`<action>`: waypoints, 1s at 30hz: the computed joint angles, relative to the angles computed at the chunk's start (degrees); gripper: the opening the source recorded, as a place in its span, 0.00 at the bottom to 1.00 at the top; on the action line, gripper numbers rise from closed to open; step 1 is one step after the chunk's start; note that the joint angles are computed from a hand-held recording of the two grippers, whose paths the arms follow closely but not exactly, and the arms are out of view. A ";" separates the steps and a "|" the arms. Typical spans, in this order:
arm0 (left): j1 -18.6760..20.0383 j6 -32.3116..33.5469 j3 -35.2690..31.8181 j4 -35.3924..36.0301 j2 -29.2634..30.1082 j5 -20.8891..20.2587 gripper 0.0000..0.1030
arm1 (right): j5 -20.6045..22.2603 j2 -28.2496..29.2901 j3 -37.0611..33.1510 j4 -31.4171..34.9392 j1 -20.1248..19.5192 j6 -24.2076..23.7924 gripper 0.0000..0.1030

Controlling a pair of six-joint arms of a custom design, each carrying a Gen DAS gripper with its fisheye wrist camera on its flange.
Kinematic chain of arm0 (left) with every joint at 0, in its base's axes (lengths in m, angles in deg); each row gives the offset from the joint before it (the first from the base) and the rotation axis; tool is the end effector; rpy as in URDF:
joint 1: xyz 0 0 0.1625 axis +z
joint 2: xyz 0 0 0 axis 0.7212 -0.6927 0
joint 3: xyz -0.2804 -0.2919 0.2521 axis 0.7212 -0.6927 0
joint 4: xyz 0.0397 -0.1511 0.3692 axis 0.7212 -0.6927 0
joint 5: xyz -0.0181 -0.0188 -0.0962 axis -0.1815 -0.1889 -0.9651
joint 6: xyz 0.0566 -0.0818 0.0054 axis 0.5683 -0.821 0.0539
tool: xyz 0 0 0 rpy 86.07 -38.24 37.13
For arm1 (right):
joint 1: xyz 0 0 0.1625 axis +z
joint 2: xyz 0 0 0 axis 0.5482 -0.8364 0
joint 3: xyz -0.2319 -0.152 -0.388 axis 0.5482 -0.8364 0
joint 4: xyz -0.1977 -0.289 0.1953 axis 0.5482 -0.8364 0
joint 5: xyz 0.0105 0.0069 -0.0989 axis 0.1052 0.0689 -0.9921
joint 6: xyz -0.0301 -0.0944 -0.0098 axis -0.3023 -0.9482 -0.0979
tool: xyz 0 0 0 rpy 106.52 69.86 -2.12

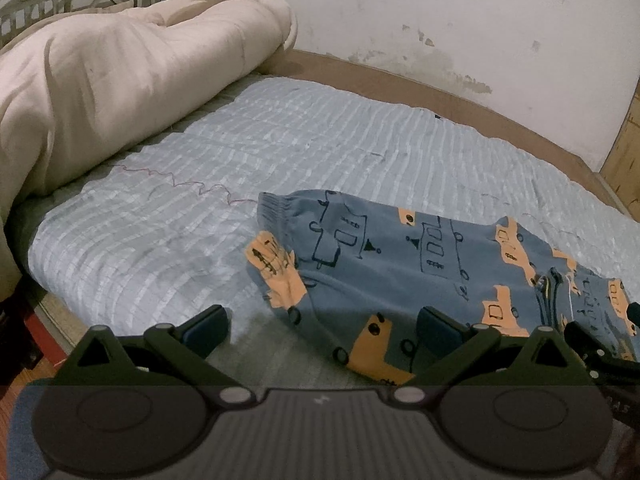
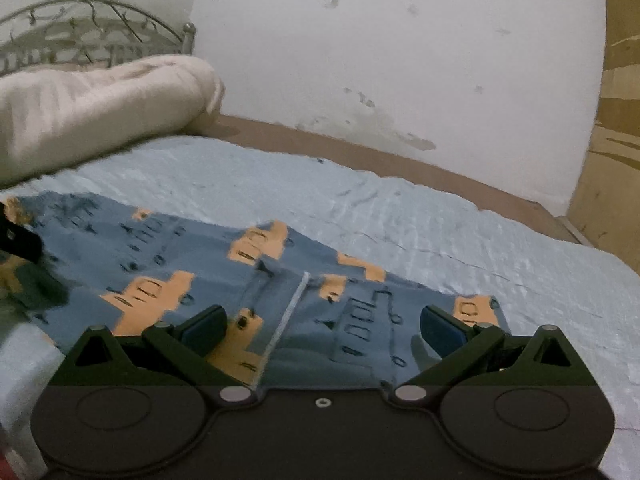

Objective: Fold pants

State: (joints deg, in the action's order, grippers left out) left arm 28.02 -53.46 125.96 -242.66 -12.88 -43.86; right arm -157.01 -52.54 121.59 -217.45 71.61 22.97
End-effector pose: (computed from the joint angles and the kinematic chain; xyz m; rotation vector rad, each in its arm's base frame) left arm 0.0059 -0.7778 0.3297 -0.2973 2.0516 -1.1767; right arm 0.3363 -0.8543 -0.0683 1.2051 -2.1117 0.9923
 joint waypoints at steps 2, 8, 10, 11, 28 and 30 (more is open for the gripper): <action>0.07 0.18 -0.11 -0.04 0.09 0.00 0.99 | 0.75 -0.11 0.41 0.17 0.03 -0.80 0.99; 0.15 2.43 0.67 -3.42 0.17 -0.95 0.99 | -0.57 0.62 0.00 1.10 0.08 -3.41 0.99; 0.26 4.67 2.16 -7.88 -0.01 -3.18 0.99 | -0.53 0.60 0.16 1.19 0.00 -3.56 0.99; 0.39 5.85 3.07 -10.08 -0.22 -4.68 0.99 | -0.51 0.57 0.16 1.38 -0.04 -3.40 0.99; 4.66 4.86 2.15 -21.74 1.40 -15.59 0.95 | 0.83 0.04 0.85 3.28 -0.89 -0.14 0.99; 4.96 2.70 1.77 -21.43 1.29 -15.22 0.88 | 0.84 0.02 0.79 3.56 -0.91 0.12 0.99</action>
